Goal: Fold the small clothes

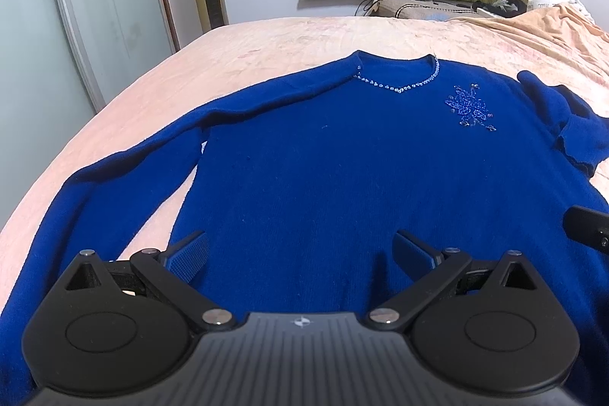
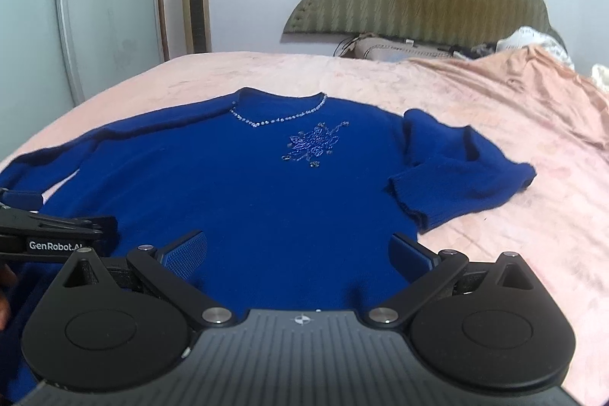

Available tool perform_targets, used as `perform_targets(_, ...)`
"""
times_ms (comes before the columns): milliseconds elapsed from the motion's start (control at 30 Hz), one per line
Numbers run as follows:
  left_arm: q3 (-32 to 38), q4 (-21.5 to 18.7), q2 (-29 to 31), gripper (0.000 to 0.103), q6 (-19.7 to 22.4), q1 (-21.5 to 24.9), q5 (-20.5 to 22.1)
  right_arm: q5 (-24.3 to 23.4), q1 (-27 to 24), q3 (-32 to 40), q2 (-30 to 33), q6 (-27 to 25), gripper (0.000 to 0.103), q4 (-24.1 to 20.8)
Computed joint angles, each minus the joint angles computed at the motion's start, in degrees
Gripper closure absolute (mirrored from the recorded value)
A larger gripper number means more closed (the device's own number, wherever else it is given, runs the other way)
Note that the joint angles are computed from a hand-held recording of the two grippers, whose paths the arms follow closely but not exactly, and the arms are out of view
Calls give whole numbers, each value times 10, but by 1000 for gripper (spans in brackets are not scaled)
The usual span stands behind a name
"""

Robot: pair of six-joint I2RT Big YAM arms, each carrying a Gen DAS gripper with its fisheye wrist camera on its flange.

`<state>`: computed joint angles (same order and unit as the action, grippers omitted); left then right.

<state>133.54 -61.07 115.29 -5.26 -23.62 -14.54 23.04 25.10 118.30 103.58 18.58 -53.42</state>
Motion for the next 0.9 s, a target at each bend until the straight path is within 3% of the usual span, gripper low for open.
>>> perform_targets(500,3,-6,3,0,5,-2,-1,-2,1,-9,-6,-7,0,7)
perform_targets(733,3,-7,4,0,5,-2,-1,-37,-6,-30,-18,10,0,25)
perform_targets(900,1,-7,4,0,8,-5,-2,-35,-7,-31,-18,5,0,22)
